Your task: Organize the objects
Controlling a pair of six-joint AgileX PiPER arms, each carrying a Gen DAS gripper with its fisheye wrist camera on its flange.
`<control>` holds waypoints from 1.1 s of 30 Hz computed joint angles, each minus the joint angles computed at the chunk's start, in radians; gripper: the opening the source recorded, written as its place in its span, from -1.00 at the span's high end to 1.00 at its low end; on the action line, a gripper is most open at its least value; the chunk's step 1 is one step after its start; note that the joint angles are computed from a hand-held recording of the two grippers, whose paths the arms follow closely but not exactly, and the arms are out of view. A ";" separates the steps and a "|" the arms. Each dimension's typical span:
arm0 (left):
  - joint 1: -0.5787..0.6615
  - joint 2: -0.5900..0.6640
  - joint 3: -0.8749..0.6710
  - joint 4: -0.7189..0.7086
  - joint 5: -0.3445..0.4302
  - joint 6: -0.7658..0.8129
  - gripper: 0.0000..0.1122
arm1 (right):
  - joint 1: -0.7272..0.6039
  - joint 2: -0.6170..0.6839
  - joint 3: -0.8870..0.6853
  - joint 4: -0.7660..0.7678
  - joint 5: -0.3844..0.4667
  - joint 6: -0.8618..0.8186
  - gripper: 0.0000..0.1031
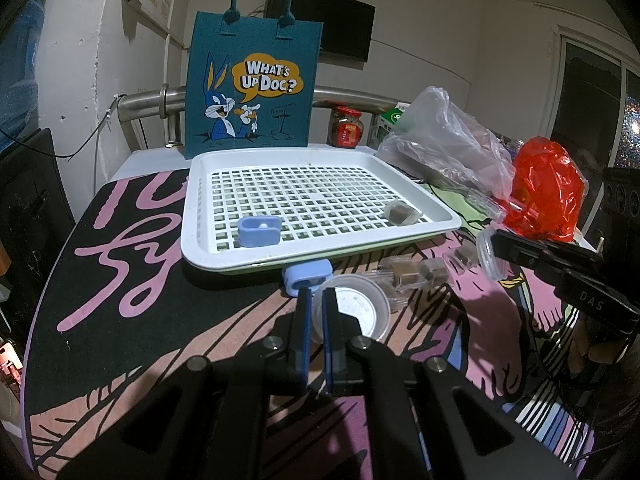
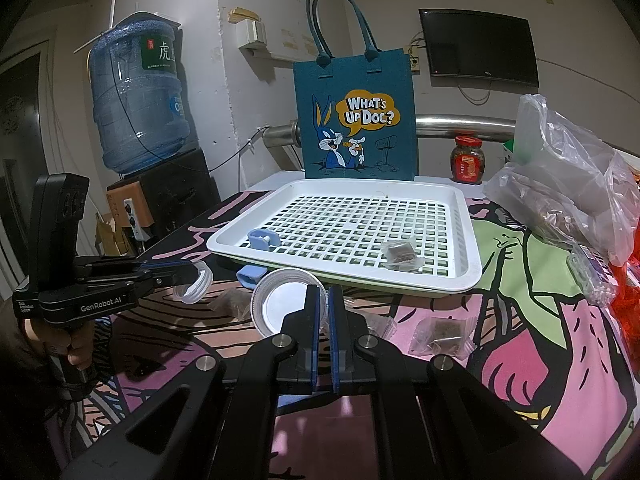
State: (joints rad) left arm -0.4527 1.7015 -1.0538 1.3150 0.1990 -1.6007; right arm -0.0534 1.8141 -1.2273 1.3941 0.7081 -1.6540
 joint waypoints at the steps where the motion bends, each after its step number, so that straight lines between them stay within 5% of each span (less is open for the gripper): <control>1: 0.000 0.000 0.000 0.000 0.000 0.000 0.91 | 0.000 0.000 0.000 0.000 0.000 0.001 0.93; 15: -0.002 0.010 0.002 -0.027 -0.002 0.010 0.91 | 0.009 -0.004 0.010 0.003 -0.001 0.008 0.93; 27: 0.019 0.022 -0.075 -0.559 0.044 0.537 0.91 | -0.023 0.082 -0.144 -0.169 0.099 0.285 0.93; 33: 0.047 0.010 -0.205 -0.589 0.133 0.669 0.91 | -0.049 0.122 -0.351 -0.207 0.205 0.441 0.93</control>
State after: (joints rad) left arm -0.4058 1.7111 -1.2589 0.7263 0.3316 -0.9321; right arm -0.1023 1.9363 -1.5782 1.1873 0.9131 -1.2130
